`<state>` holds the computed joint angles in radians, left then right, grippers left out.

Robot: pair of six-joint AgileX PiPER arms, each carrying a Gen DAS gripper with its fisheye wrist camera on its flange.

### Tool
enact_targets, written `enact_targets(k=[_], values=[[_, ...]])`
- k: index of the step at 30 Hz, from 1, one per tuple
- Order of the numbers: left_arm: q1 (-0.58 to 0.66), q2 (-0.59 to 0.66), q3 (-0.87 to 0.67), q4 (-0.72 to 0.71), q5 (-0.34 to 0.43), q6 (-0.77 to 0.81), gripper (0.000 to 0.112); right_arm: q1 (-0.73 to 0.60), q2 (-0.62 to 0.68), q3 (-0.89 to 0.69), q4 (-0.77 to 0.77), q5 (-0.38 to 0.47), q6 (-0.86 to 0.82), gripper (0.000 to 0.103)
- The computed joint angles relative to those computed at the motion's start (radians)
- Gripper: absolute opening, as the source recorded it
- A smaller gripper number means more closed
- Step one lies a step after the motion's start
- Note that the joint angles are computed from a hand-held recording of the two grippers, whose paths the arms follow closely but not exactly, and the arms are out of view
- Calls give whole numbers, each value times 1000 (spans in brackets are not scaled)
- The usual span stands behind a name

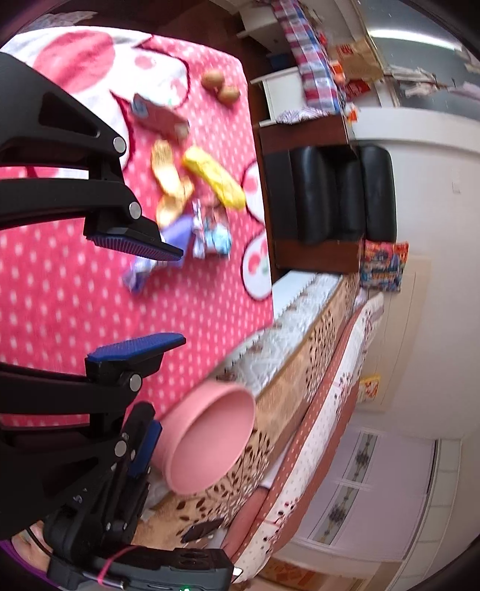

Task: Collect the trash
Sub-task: 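Grasp the purple mesh net with the right tool while the left tool grasps the red candy wrapper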

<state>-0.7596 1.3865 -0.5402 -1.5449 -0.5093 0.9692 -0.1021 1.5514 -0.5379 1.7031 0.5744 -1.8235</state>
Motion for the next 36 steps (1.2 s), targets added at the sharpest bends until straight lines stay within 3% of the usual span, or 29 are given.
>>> enact_targets(k=[5,15,19,21,24,31,36], values=[[87,-73,91,24,-11,-20,41,103,40,-52,-14,-36,51,28],[438,-178,221,132,100,-43,41,304,118,-179,-81,-131,167,29],[588,-136,233,313,186,-152,41,362,153,-229,-99,-168,207,30],[643,-109,233,442,222,-249,41,380,176,-260,-125,-177,247,37],[675,-47,215,596,231,-389,41,400,211,-302,-162,-188,303,41],[728,97,151,799,241,-545,41,440,291,-374,-229,-237,384,42],[725,166,122,829,242,-571,39,454,337,-412,-270,-248,433,42]])
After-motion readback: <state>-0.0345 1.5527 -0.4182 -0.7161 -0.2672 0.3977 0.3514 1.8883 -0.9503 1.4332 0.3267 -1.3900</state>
